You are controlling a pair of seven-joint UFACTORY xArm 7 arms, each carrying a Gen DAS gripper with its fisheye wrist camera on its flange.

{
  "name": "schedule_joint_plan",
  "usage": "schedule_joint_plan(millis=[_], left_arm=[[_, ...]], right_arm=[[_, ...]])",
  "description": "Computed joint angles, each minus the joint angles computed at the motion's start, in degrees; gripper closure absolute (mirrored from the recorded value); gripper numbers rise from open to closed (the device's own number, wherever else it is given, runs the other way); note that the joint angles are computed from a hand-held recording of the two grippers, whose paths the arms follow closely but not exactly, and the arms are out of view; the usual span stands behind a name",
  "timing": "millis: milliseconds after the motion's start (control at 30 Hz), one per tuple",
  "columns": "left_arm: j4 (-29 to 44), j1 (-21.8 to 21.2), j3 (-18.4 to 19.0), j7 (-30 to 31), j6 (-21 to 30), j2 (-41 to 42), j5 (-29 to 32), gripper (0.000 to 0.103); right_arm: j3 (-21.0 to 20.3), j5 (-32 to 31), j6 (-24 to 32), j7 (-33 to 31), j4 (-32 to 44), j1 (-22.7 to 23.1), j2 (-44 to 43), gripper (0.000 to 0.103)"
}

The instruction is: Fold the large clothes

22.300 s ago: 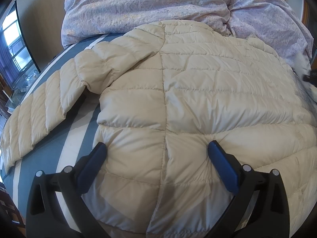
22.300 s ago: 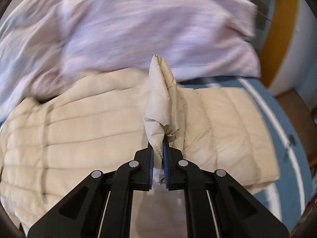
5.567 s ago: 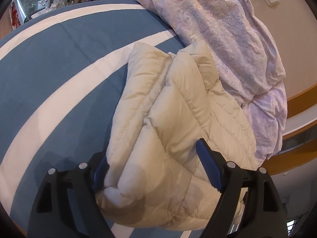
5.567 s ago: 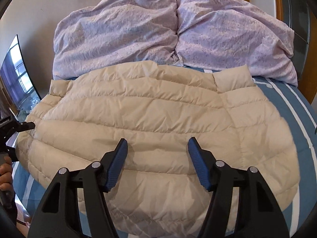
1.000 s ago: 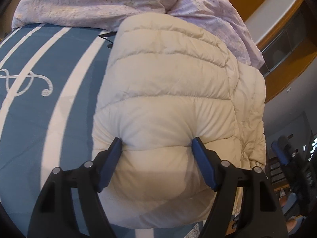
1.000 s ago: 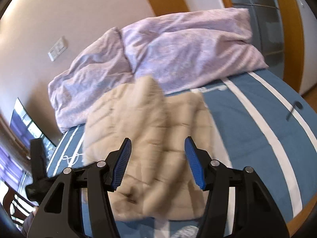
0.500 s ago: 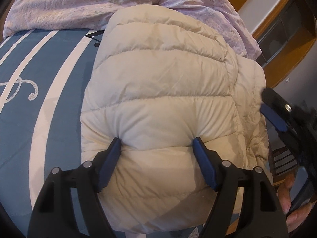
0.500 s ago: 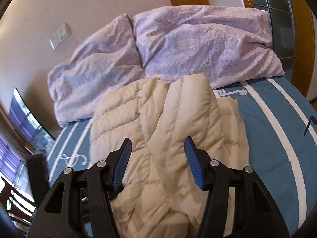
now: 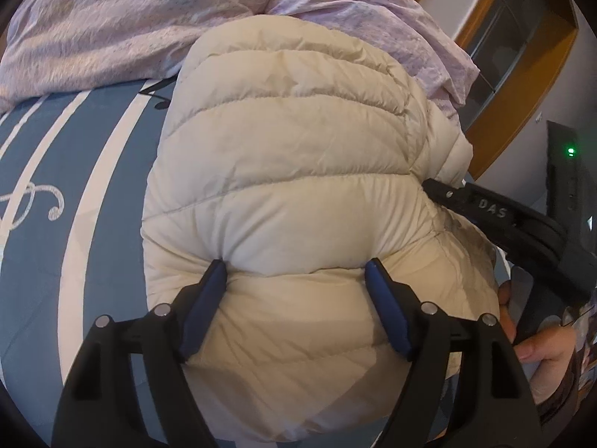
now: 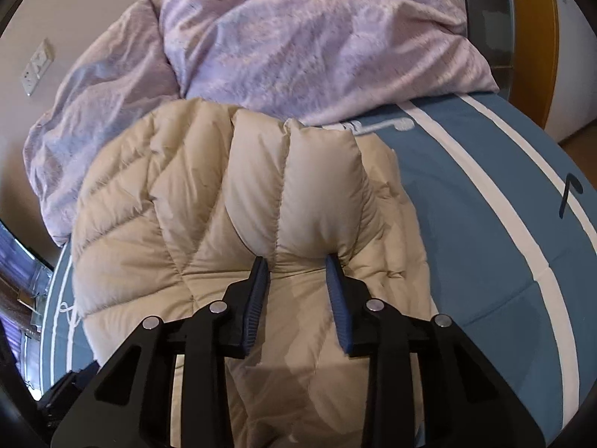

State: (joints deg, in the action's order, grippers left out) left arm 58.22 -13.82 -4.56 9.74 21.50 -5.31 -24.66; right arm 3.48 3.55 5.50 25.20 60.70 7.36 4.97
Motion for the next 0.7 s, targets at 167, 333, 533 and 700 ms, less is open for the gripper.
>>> schedule_joint_plan(millis=[167,333,533,700], left_arm=[[-0.46,0.1,-0.96,-2.78,-1.63,0.09,5.06,0.026],[-1.08,0.17,-1.86,-6.55,-3.08,0.07,11.7,0.026],[-0.4,0.43,-2.71,-12.1,-3.6,1.11,20.46,0.025],[0.12,0.11,-2.44,-12.37,-3.44,1.87,21.6,0.024]], right_arm=[[-1.54,-3.58,-0.8,3.75,-0.64,0.77,0.87,0.07],[-0.78,-2.39,-2.03,2.6,-1.22,-0.49,1.78,0.07],[0.77,2.35,-2.3,-1.56,-1.29,-2.13,2.4,0.07],[1.38,4.67,-3.23,-3.71,-1.52,-2.58,2.76,0.07]])
